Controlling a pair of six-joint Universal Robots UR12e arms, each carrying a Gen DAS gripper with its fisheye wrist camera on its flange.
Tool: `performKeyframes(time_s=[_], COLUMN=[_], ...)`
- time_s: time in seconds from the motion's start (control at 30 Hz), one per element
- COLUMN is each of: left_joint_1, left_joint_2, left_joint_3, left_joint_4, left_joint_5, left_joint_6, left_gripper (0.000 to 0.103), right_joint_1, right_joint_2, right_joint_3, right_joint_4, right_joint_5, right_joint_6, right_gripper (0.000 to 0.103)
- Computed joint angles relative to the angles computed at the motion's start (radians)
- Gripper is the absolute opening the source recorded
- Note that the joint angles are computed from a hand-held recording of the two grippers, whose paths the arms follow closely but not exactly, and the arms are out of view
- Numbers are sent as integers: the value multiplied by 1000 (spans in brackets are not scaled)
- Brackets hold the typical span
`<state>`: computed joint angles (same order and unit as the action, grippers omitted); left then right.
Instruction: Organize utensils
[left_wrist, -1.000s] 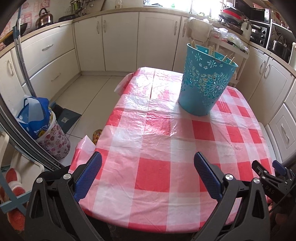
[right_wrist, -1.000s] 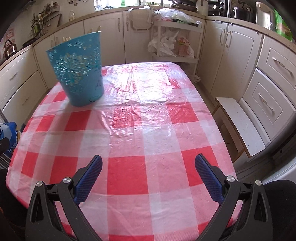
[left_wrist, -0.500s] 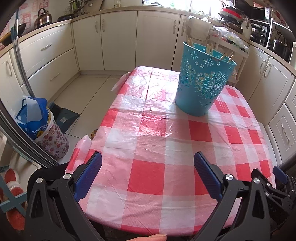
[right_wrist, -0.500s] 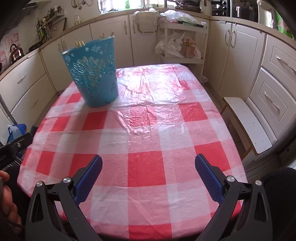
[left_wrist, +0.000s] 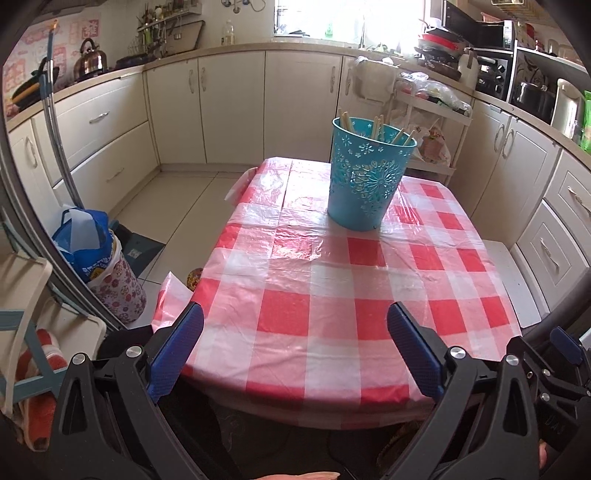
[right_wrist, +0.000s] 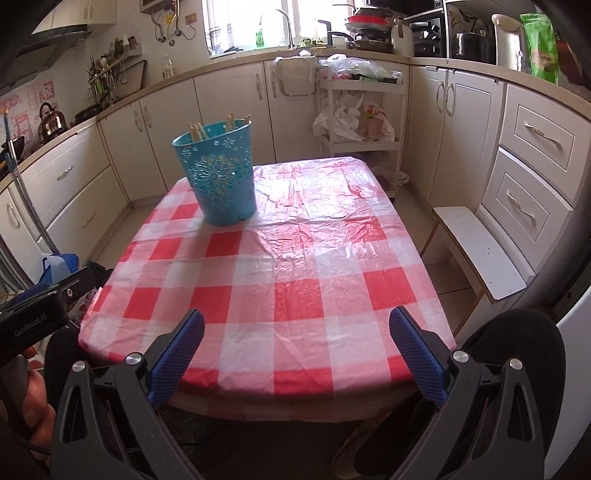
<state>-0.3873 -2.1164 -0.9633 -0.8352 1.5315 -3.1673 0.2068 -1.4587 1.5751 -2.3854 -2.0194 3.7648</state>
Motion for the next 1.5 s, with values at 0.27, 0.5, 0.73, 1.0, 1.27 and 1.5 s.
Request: performKeyframes(time_s=[0.27,0.5,0.73,1.0,1.27,1.5], left_joint_1=[9,16,13,11,3,-1], left_joint_2=[90,93,51,-9,-80,-123], left_joint_3=[-122,-120,-64,9,104,169], left_joint_4=[63,55,10,2,-6,-61], left_joint_5=[1,3,11,23,31,55], left_joint_6=[10,0,-2,-12,27,28], left_gripper=[96,96,96,96,96,96], right_joint_1=[47,46,34,0,-32,-53], right_joint_2=[-31,-31,-11,22,43,55], right_joint_3=[26,23,5,-16,-29,-40], right_joint_4=[-15,-20,-20,-5,0,11], right_joint_5=[-47,-47,-17,4,7,0], right_joint_6=[-10,-6,-26,-24,-21,-3], right_gripper=[96,96,96,96,96,96])
